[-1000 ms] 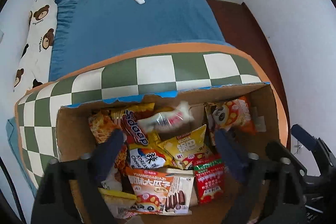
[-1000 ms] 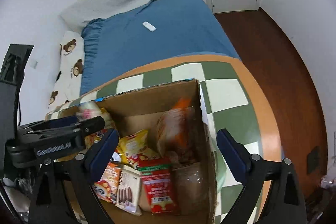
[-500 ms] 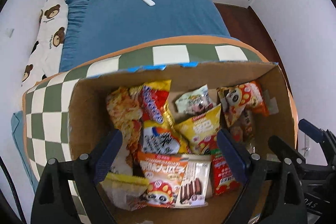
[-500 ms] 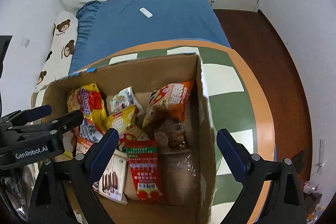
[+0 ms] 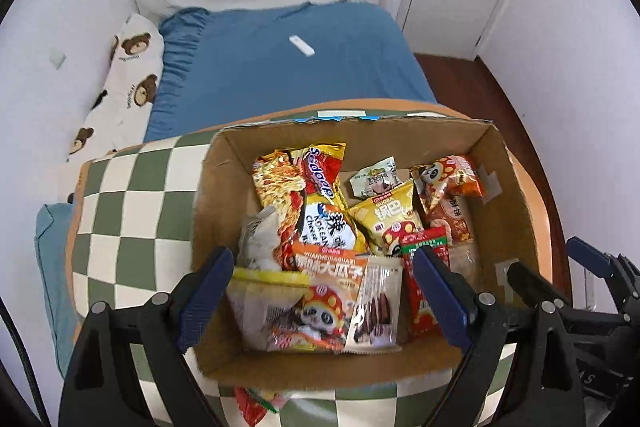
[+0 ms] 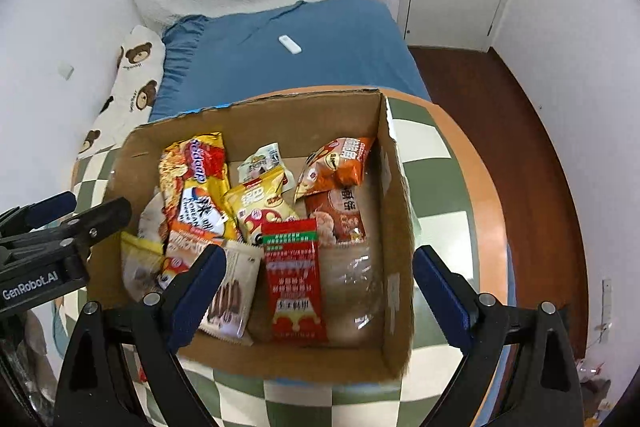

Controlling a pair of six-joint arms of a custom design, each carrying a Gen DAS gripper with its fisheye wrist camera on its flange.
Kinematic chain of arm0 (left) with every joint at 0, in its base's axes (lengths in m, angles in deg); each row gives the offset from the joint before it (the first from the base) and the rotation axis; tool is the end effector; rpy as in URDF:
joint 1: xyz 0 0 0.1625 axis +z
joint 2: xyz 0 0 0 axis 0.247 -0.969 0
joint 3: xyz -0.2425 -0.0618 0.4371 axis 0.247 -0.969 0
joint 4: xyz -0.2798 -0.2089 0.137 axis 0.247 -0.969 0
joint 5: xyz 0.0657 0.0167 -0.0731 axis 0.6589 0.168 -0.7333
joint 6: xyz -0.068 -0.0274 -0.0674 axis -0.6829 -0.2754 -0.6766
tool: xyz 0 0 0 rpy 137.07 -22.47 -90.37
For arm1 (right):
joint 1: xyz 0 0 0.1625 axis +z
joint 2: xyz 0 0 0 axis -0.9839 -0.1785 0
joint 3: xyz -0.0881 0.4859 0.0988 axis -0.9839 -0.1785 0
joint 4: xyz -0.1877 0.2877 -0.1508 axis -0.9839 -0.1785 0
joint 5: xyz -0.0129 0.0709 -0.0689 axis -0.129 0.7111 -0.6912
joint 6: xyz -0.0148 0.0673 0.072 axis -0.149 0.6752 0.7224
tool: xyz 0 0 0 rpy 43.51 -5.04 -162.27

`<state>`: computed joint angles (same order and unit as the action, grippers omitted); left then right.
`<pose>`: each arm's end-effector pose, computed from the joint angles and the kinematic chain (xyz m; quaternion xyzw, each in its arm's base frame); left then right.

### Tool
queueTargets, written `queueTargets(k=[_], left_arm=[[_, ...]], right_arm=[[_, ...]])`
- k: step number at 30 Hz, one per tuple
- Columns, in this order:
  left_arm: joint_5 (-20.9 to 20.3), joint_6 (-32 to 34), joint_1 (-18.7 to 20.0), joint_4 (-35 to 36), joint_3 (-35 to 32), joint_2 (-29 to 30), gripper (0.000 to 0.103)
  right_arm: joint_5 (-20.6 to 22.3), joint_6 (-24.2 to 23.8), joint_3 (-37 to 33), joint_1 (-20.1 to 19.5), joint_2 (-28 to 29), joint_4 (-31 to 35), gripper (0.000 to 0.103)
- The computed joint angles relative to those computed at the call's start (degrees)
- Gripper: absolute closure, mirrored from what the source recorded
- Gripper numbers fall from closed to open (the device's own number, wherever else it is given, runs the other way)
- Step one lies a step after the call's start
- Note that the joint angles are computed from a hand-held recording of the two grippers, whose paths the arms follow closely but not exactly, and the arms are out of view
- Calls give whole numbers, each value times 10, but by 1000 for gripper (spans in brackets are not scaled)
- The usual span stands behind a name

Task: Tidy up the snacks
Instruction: 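Carry both packs into the cardboard box and release them, then grasp the red snack bag with the left tool while the right tool grasps the clear gumball bag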

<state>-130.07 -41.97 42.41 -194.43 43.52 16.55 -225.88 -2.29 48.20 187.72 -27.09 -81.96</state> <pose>-0.2397 -0.7347 0.2303 0.1350 0.9163 -0.1681 0.3376 0.2891 -0.6955 0.1855 0.0307 -0.9070 0.2178 0.3591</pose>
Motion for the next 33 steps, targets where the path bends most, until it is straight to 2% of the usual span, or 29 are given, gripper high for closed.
queueTargets(k=[14, 21, 26, 30, 33], left_arm=[[56, 6, -61, -160, 176, -95, 11], [79, 1, -87, -206, 236, -126, 11], [98, -3, -101, -239, 272, -141, 11], [96, -13, -107, -241, 287, -149, 11], [97, -27, -107, -233, 294, -153, 11]], right_arm=[[-31, -41, 132, 61, -52, -156, 7], [-34, -47, 177, 85, -69, -207, 7], [-48, -63, 211, 98, -72, -266, 7], [-52, -68, 228, 105, -74, -305, 7], [-40, -56, 233, 102, -79, -305, 7]])
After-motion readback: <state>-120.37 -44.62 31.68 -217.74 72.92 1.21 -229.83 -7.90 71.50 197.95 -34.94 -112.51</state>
